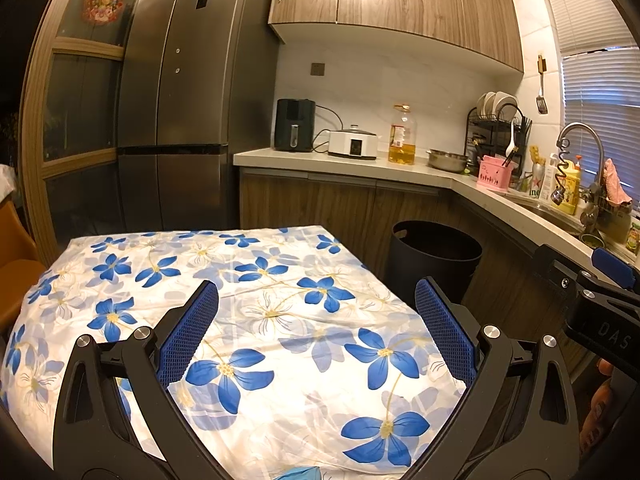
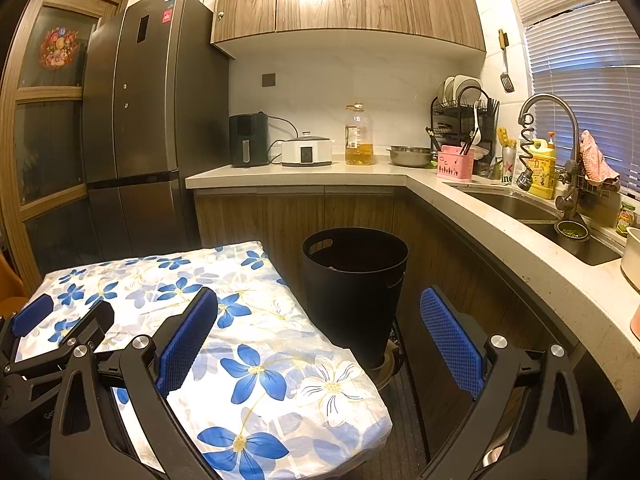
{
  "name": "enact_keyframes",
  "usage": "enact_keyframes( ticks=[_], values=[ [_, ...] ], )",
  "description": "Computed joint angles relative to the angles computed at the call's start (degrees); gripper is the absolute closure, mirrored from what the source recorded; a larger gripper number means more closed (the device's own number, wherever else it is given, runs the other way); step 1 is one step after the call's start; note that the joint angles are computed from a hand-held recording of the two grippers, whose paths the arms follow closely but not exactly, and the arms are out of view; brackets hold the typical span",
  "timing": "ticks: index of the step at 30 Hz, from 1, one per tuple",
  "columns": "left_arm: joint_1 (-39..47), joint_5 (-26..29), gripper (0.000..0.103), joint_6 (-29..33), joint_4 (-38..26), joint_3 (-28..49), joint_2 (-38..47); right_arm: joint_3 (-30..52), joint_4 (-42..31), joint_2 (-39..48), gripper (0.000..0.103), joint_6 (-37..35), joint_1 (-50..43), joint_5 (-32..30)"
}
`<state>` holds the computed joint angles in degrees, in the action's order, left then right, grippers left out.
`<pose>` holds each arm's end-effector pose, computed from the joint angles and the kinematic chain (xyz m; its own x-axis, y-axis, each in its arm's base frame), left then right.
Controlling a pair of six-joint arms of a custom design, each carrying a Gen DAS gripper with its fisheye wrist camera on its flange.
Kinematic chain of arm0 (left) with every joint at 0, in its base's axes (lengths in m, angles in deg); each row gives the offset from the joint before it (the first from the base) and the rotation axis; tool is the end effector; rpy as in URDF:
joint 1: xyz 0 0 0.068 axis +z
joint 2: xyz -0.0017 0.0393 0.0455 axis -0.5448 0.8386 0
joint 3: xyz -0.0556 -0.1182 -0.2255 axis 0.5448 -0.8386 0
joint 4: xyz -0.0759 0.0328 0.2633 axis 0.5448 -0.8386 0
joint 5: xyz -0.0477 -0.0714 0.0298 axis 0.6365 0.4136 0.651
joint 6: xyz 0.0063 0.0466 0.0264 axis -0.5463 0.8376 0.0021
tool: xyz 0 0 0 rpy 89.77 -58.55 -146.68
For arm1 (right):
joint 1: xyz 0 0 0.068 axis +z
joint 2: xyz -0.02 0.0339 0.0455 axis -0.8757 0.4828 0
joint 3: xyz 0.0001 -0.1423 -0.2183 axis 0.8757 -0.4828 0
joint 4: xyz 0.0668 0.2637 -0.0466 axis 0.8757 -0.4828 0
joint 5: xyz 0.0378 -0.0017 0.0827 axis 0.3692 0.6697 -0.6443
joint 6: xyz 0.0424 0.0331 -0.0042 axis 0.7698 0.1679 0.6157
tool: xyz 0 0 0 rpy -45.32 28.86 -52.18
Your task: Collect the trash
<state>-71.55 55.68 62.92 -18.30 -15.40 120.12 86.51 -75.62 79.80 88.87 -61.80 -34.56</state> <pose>0.1634 -0.1045 0.1262 -0.3278 -0.0643 -0.9426 0.0118 0.9973 -0.0722 0.1536 -0.0030 0.1461 -0.3247 0.0300 -0.9454 0.0503 0.9986 0.0145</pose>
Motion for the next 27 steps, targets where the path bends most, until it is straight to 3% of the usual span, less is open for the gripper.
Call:
enact_keyframes(
  ticks=[27],
  values=[
    [-0.3, -0.6, 0.006, 0.5, -3.9, 0.7, -3.3, 0.3, 1.5, 1.3, 0.006, 0.9, 0.5, 0.4]
  ],
)
